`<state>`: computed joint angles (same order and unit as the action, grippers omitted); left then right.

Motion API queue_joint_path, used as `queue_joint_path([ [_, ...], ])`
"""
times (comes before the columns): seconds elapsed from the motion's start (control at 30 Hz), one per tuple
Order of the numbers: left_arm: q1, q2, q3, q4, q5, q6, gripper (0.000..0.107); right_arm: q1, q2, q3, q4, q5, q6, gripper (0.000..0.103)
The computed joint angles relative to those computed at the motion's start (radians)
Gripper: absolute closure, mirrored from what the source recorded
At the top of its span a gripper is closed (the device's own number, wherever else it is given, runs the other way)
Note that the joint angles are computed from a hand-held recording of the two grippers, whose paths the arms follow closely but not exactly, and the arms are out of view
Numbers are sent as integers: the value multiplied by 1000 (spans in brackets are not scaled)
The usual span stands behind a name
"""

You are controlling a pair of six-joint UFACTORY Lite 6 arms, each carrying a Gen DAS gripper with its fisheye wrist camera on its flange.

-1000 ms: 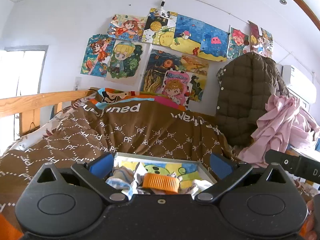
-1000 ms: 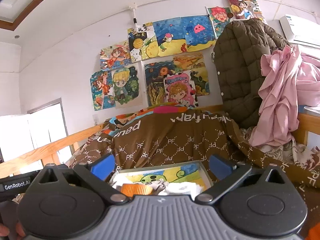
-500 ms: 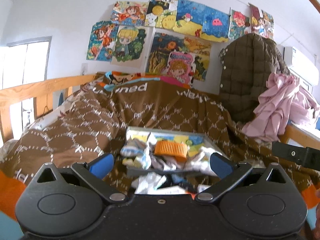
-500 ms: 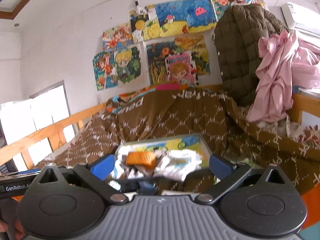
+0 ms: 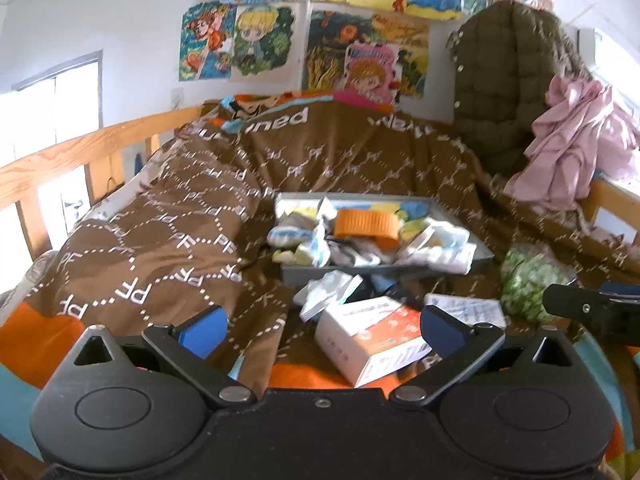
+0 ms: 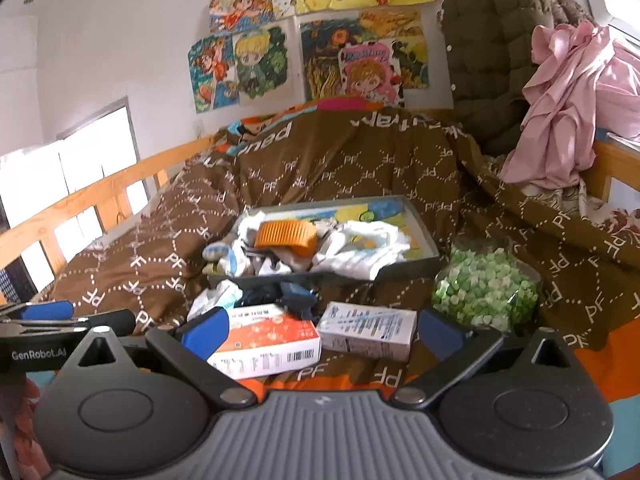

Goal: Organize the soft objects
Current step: 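Lift both tools up away from the tray, then move both tools down toward the white tissue pack beside the tray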

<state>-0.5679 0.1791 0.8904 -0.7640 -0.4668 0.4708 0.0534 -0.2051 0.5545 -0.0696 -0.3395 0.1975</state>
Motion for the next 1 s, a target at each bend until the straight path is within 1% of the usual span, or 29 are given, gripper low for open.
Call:
queue_joint_path([
  [0.23,8,49,56,-179,35,172,5,20,61,31,-3,10,-19,0],
  [0.33,13,67,71,-223,43,202,5,24,88,46,-16,6,-15,0],
  [0.53,29,86,96,-268,64,225,5,21,134,64,-65,-51,25,0],
  [0.83,91,139,183,-295,166,261,5,24,211,111,-61,-143,1,0],
  [1.0,124,182,250,-341,229,346,5,33,264,143,-38,-178,-39,0],
])
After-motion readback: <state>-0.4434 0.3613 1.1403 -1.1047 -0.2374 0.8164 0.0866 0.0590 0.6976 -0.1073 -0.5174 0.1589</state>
